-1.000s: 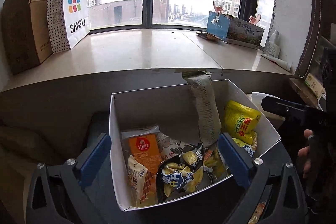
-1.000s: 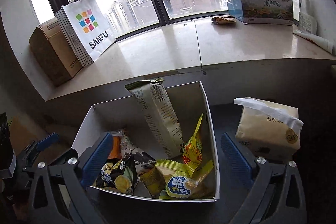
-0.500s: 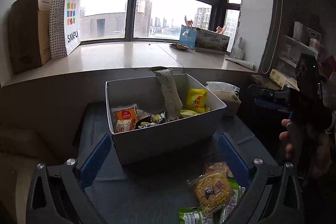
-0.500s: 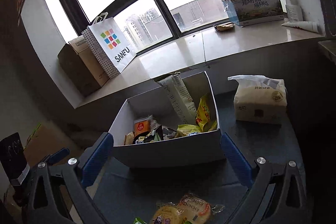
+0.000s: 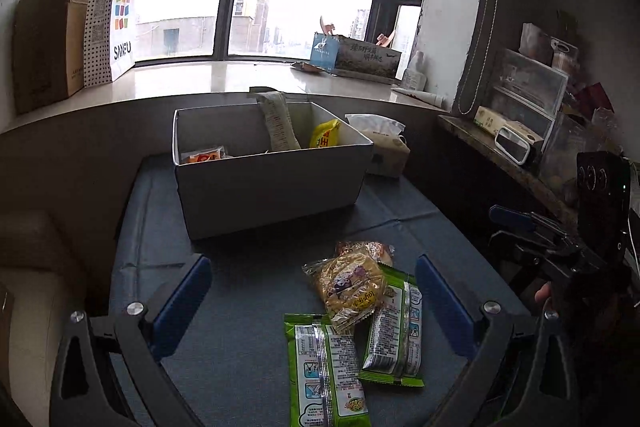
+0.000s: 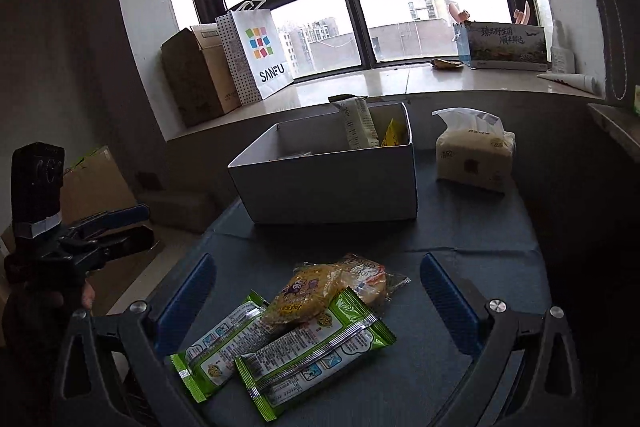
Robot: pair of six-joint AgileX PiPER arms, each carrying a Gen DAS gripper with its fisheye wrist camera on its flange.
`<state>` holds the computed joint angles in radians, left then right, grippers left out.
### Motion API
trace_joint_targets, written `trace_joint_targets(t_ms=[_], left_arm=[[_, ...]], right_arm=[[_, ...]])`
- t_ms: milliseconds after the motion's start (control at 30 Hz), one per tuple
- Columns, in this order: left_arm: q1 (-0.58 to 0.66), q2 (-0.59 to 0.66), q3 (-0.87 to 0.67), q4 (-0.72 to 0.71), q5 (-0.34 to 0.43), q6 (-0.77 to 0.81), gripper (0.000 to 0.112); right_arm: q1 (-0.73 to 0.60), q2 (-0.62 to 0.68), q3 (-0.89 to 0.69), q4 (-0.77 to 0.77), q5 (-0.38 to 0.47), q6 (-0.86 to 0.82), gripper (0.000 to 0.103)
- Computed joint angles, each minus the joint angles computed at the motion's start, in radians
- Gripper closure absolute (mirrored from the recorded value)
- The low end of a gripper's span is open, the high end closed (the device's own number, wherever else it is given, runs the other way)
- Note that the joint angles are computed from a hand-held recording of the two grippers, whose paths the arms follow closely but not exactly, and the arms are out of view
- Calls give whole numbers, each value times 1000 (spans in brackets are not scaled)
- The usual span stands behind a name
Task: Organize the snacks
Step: 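Move both grippers back to the remaining snacks on the table, then grasp the round yellow cracker pack with the right gripper while the left grasps a green snack bar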
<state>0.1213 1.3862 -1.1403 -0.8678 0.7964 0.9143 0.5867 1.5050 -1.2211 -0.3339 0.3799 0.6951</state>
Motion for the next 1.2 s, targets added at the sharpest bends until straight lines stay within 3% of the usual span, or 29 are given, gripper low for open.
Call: trace_joint_targets(t_ms=[167,300,400,567,633,800,1033,1200], left_arm=[[-27,4,22,8,-2,-19,9],[-38,5,31,16,-9,-28,9],[-28,3,37,7,-4,-22,9],[-12,9,46,5,0,-15,9],[-10,9,54,5,-1,-11,9],[-16,5,73,16,-6,-5,9],[1,0,89,26,-17,-8,9],[34,1,96,20,9,18,9]], right_arm=[[23,-39,102,-51,-51,36,0],[13,-46,129,-151,-74,157,0],[-32,-47,157,7,-142,32,0],[-67,-10,152,229,-144,-150,0],[-66,14,141,248,-142,-175,0],[-55,111,38,338,-56,-329,0],[11,370,-301,215,170,-354,0],[75,575,-592,58,390,-342,0]])
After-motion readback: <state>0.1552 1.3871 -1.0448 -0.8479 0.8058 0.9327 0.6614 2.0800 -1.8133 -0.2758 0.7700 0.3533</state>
